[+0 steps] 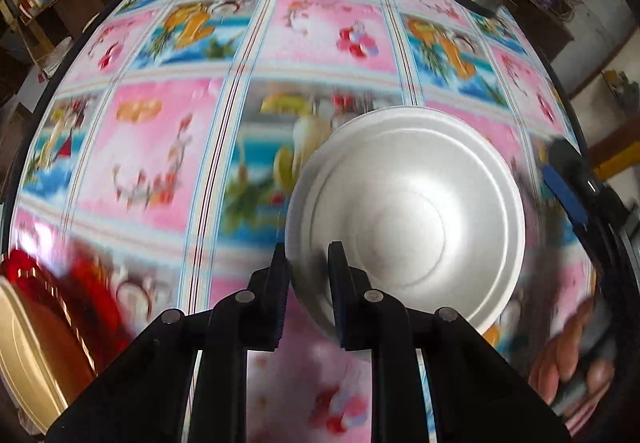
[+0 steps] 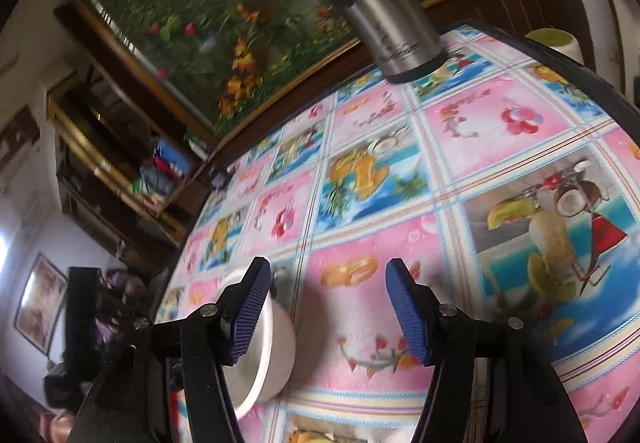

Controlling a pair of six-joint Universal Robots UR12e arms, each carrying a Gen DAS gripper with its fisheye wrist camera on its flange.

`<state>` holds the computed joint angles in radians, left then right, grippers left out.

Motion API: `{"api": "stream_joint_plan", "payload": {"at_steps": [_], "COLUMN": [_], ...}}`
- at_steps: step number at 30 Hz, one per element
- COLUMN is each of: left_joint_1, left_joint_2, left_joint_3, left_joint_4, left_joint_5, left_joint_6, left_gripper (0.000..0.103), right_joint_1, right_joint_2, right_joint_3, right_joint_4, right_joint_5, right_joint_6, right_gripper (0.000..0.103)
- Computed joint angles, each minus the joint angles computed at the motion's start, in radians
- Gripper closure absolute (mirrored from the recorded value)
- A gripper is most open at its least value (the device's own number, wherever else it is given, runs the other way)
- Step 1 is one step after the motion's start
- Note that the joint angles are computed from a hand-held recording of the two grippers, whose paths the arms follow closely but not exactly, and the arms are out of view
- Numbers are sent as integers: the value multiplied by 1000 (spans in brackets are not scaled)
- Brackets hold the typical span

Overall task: Organize plates and bowls
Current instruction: 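Carry the white bowl with the left gripper toward the stack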

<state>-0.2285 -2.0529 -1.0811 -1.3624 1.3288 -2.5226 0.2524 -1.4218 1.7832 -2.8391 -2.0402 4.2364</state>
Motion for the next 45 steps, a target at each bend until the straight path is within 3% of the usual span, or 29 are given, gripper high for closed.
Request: {"api": "stream_joint_plan", "payload": {"at_steps": [6,11,16,22,27,29,34,36,45], "left_joint_1": [43,71,85,94,95,96,95,95,111], "left_joint_2": [53,82,91,90,81,78,83,84,84], "left_joint_3": [-67,-104,-112,-108,-99,-95,-108,-114,-106], "left_joint_4": [-37,-70,-109,-130,-149,-160,-140,-126,-133], "left_joint_5": [-40,-79,-108,-123,-125,-137,-146,-144,-181], "left_joint_6": [85,145,178,188,184,189,199,201,206], "left_gripper": [87,87,87,87,87,86,87,87,87], "right_joint_1": [27,98,155,163,154,151,158,163,169], "right_joint_2": [13,10,14,33,42,44,49,54,61], "right_joint_3": [-27,-26,-47,-108,-115,-119,-122,-138,-144], "right_joint_4": [42,62,105,250,290,321,312,346,317], "right_joint_5": [68,72,21,38,79,86,64,41,30], "right_joint_6": [-21,36,89,122,185,215,241,246,254], "right_gripper": [42,42,42,42,59,76,94,96,96]}}
